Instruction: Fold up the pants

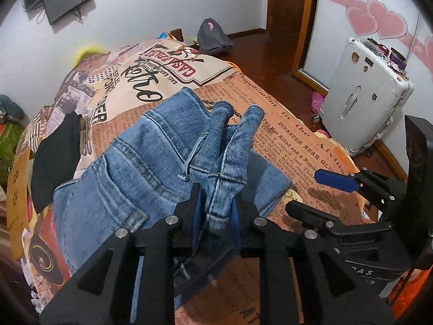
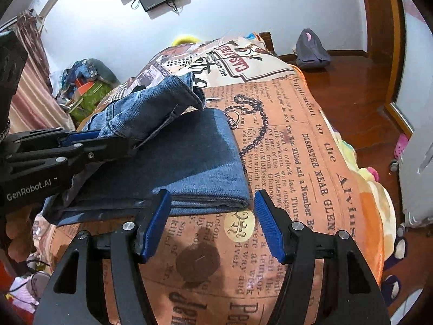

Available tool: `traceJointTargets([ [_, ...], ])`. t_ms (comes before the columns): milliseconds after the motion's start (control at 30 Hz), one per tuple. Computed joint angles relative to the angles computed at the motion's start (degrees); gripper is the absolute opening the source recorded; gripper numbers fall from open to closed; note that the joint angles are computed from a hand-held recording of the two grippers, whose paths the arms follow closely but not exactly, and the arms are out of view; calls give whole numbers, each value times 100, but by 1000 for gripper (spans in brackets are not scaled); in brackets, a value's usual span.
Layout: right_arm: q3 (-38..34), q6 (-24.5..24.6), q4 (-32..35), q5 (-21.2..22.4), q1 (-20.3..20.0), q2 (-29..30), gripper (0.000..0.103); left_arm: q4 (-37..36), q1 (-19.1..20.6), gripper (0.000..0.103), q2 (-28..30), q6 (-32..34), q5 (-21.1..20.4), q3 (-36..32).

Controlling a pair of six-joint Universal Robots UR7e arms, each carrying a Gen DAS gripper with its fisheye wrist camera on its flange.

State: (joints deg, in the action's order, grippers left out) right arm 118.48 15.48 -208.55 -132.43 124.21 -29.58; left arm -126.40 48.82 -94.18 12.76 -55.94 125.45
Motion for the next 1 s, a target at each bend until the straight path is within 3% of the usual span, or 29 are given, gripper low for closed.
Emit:
traceJointTargets([
  [33, 1, -3, -10, -4, 7, 3, 60, 71, 4, 34, -39, -27, -84, -20],
  [67, 3, -9, -25, 3, 10, 7, 60, 126, 17, 51, -99, -34, -258, -45],
  [100, 1, -15, -35, 5, 12, 12, 60, 91, 2, 62, -204, -5, -401, -29],
  [233, 12, -42, -86, 22, 17, 26, 60, -251, -186, 62, -477, 116, -248, 104],
  [400, -24, -68, -62, 66, 76, 41, 60, -557, 71, 63, -350, 240, 17, -212],
  [533, -114, -125, 23, 100, 152, 89, 60, -1016, 626, 65, 57, 486, 221, -709],
  [633, -207, -124, 149, 190, 191, 137, 61, -1449, 1129, 65, 584, 816, 642, -1240],
  [733, -329, -122, 349, 298, 223, 206, 61, -1384, 1545, 65, 990, 867, 689, -1797],
  [833, -483, -72, 615, 400, 252, 307, 61, -1681, 1910, 65, 1472, 1497, 903, -2197],
  [1000, -722, 44, 989, 477, 256, 456, 61, -1153, 2368, 65, 2018, 1658, 1028, -2719],
])
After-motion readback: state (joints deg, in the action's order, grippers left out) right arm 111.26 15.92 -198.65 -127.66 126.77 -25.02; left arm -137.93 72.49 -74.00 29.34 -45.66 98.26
